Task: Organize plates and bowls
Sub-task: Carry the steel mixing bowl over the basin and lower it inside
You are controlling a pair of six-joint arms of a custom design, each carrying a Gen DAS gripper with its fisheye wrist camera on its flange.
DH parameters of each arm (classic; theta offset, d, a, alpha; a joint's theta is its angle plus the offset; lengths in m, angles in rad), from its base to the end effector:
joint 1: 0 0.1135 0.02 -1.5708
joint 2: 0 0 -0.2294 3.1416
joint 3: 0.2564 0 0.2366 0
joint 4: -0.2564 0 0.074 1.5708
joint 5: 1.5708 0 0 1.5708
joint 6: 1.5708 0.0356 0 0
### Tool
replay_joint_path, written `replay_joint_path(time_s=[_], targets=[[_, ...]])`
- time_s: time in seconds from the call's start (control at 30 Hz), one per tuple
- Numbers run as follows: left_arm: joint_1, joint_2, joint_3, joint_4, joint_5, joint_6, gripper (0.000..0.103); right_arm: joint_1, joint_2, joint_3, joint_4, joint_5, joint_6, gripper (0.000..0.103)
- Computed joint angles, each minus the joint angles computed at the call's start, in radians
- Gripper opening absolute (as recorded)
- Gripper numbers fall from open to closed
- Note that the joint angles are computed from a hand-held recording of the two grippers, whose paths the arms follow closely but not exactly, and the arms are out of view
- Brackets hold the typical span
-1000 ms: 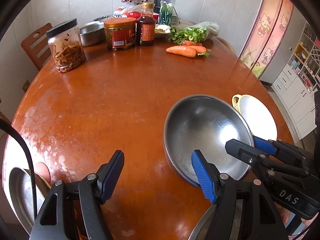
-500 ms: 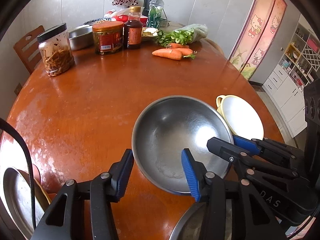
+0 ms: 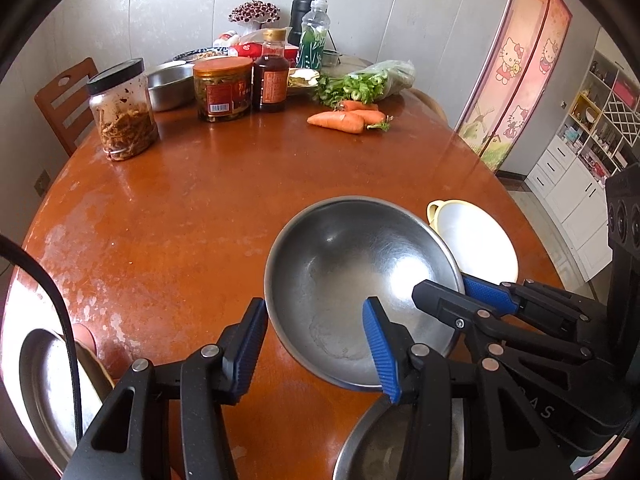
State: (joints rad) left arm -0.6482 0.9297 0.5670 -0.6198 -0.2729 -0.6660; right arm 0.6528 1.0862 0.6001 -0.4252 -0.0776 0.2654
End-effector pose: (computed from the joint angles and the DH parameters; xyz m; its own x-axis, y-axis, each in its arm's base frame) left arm 0.1478 -0.0999 0.1822 -0.8070 -0.1352 -0.5749 -0.0463 0.9849 -0.1666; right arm 0.1656 0.1301 0.1761 -0.7746 -0.2630 -0.5752 -0.4561 0.8623 0.2198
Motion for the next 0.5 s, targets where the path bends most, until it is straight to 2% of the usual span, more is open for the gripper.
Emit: replay_joint_path(time_s=[0.23, 0.5], targets=[[-0.086, -0.056, 0.030, -0.080, -0.070, -0.052, 0.049, 0.017, -0.095, -0.009, -0.053, 0.016, 0.005, 0.027], [-0.256, -0.114, 0.069, -0.201, -0.199, -0.182, 0.049, 0.071, -0.240, -0.019, -0.145, 0.062, 0.034, 0.027]])
